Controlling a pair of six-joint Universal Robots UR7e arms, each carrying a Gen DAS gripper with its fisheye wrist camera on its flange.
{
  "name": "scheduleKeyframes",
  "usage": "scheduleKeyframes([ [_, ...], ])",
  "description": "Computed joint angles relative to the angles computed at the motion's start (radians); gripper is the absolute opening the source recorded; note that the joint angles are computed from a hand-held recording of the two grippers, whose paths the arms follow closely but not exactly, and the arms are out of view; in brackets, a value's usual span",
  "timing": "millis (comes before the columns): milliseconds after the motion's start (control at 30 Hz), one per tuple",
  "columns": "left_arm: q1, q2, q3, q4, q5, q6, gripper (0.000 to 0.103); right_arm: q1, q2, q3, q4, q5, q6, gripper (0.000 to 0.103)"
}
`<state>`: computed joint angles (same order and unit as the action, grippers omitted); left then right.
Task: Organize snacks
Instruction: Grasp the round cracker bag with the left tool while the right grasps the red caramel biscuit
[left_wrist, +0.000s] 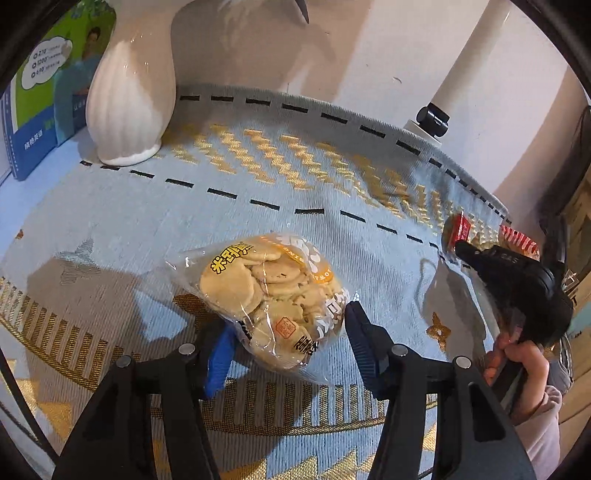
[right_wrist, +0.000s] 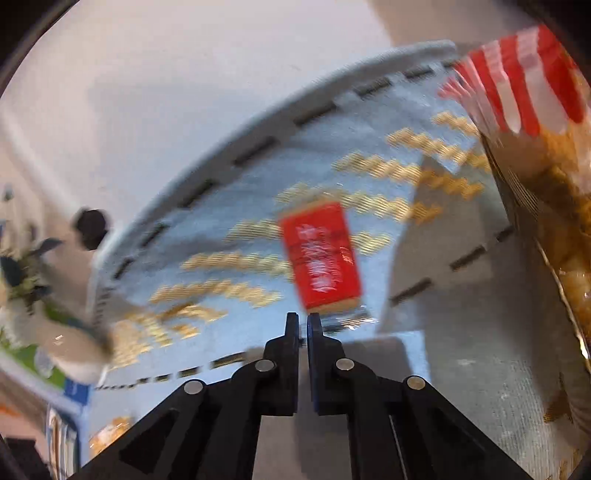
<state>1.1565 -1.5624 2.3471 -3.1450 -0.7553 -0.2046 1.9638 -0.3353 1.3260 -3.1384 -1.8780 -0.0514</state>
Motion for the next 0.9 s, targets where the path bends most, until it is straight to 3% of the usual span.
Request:
scheduleKeyframes([
  [67, 0.002, 0.001, -0.001, -0.001, 0.000, 0.001, 0.054, 0.011, -0.003, 0.016, -0.026, -0.010, -0.032, 0.004],
  [133, -0.002, -0.002, 0.000, 0.004, 0.011, -0.001, 0.055, 0.028, 0.015, 0.001, -0.073, -0.099, -0.031, 0.005],
  [200, -0.009, 0.004, -0.003, 0.013, 0.031, 0.004, 0.056, 0.031, 0.030, -0.012, -0.140, -0.120, -0.016, 0.017],
  [267, -0.012, 0.011, -0.011, 0.028, 0.039, 0.014, 0.060, 0.033, 0.055, -0.065, -0.115, -0.152, -0.011, 0.085],
  [300, -0.013, 0.012, -0.013, 0.035, 0.036, 0.018, 0.065, 0.031, 0.062, -0.079, -0.104, -0.144, -0.009, 0.088],
  [400, -0.012, 0.016, -0.018, 0.043, 0.021, 0.034, 0.077, 0.043, 0.119, -0.192, -0.033, -0.236, -0.006, 0.088],
  [467, -0.011, 0.022, -0.026, 0.058, 0.014, 0.048, 0.084, 0.033, 0.152, -0.271, 0.056, -0.224, 0.029, 0.088],
  [533, -0.021, 0.030, -0.031, 0.083, 0.041, 0.053, 0.085, 0.021, 0.183, -0.350, 0.143, -0.216, 0.077, 0.088],
  [600, -0.025, 0.034, -0.032, 0.089, 0.054, 0.053, 0.085, 0.020, 0.204, -0.393, 0.155, -0.219, 0.077, 0.086],
  [633, -0.025, 0.035, -0.032, 0.089, 0.055, 0.053, 0.085, 0.021, 0.207, -0.400, 0.158, -0.221, 0.072, 0.076],
  [667, -0.024, 0.035, -0.032, 0.086, 0.053, 0.053, 0.085, 0.017, 0.197, -0.383, 0.145, -0.201, 0.064, 0.045],
  [700, -0.022, 0.035, -0.032, 0.083, 0.050, 0.054, 0.085, 0.012, 0.188, -0.370, 0.145, -0.182, 0.067, 0.033],
  [900, -0.008, 0.035, -0.038, 0.067, 0.032, 0.058, 0.085, -0.020, 0.087, -0.191, 0.078, -0.048, 0.030, 0.034],
])
